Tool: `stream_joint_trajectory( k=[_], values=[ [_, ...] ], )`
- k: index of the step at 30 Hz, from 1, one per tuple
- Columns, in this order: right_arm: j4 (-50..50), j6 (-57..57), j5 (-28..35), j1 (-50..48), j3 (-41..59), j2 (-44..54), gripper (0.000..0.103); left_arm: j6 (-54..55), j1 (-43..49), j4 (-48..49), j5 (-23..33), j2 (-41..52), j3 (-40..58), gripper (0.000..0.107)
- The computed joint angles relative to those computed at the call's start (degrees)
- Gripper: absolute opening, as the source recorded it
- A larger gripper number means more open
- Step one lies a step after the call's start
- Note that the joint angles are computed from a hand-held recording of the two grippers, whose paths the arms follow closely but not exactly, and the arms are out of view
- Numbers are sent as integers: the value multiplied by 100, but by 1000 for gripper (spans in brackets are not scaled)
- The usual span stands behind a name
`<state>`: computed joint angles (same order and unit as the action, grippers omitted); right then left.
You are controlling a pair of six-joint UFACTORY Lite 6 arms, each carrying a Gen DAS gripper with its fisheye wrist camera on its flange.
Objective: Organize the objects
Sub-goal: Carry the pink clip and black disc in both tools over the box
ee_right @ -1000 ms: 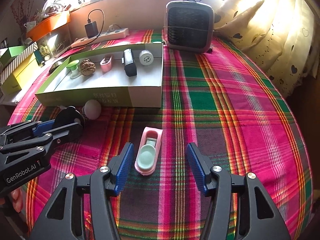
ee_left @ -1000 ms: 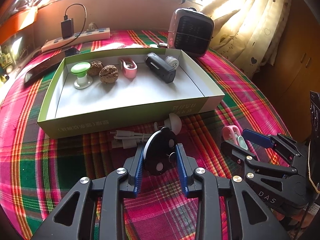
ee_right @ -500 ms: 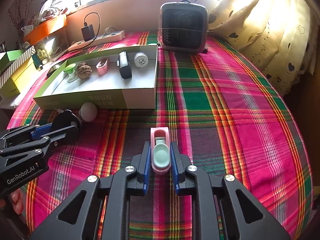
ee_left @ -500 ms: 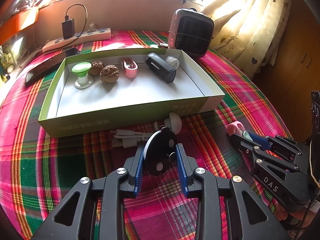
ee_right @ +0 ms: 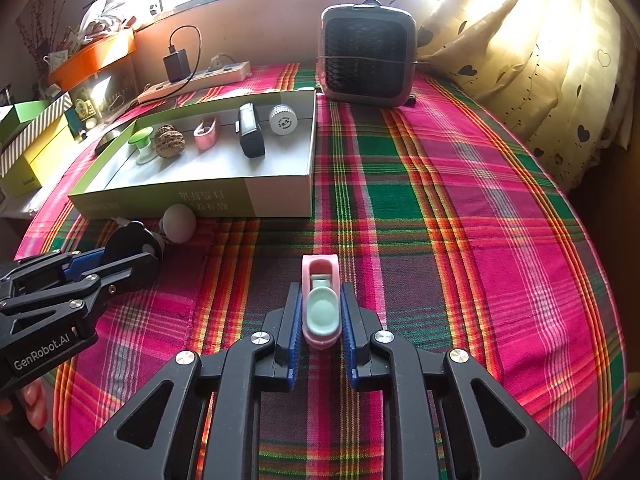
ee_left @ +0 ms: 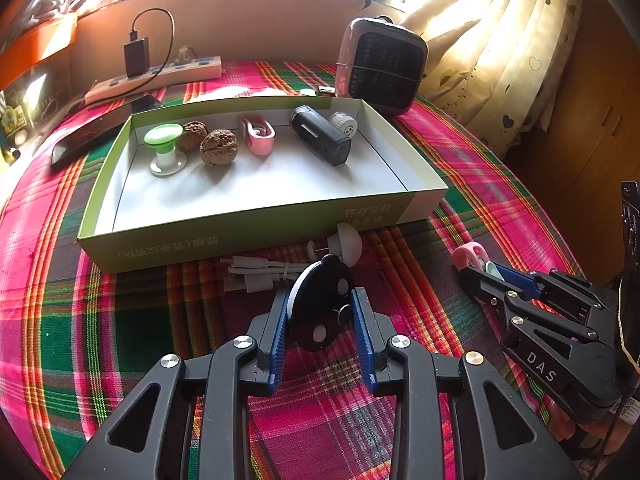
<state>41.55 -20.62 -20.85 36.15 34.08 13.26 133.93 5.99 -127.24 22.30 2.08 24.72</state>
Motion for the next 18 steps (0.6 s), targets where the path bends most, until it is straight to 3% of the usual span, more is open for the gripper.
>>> stream_joint_trajectory(
  k=[18],
  values=[
    [-421, 420, -5, 59, -96, -191, 18, -137, 131, 256, 58, -416, -285, 28]
  ],
)
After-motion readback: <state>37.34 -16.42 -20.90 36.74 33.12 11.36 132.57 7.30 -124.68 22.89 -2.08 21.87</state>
